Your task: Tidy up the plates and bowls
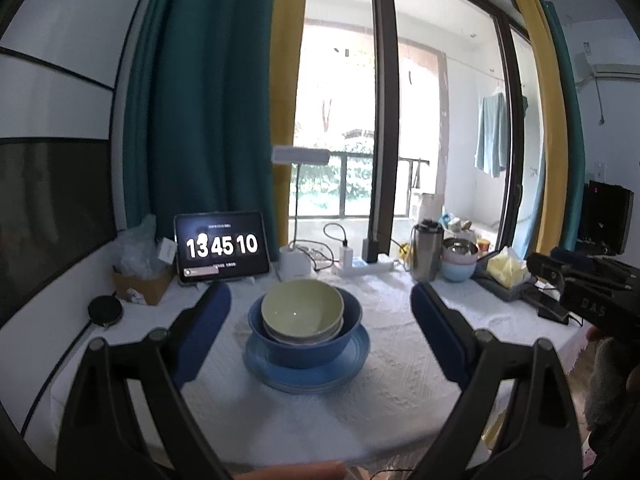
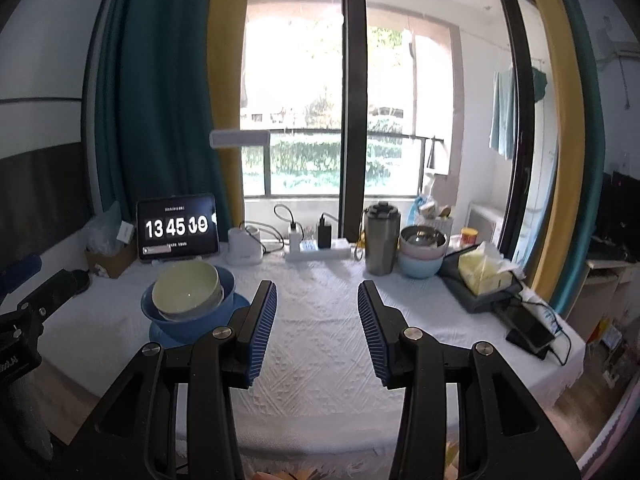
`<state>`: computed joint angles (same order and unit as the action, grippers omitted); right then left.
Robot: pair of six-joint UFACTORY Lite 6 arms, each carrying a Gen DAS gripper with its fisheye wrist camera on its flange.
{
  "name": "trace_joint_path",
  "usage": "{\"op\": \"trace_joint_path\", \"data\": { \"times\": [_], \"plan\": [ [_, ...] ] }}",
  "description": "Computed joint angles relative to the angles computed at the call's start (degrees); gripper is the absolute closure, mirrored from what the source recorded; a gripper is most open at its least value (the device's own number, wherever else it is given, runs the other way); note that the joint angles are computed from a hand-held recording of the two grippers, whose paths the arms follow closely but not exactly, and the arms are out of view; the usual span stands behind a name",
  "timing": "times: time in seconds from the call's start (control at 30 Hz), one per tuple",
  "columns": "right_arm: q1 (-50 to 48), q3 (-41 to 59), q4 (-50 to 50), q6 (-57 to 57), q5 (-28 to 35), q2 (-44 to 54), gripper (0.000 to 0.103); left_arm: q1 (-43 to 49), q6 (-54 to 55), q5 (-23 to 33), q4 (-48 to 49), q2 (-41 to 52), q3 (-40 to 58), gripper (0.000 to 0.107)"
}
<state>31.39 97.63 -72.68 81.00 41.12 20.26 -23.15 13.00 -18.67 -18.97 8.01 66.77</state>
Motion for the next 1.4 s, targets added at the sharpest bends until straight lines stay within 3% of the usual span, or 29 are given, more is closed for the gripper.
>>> {"op": "trace_joint_path", "data": {
  "times": [0.7, 1.4],
  "plan": [
    [0.8, 1.4, 0.8, -0.6, 1.0, 1.4, 0.057, 1.6, -4.0, 2.2, 2.6, 0.3, 0.0, 0.014],
    [0.7, 1.3, 1.3, -0.5, 1.2, 1.5, 0.057, 0.4, -1.0, 2.8, -0.6, 1.4, 0.9, 0.014]
  ]
}}
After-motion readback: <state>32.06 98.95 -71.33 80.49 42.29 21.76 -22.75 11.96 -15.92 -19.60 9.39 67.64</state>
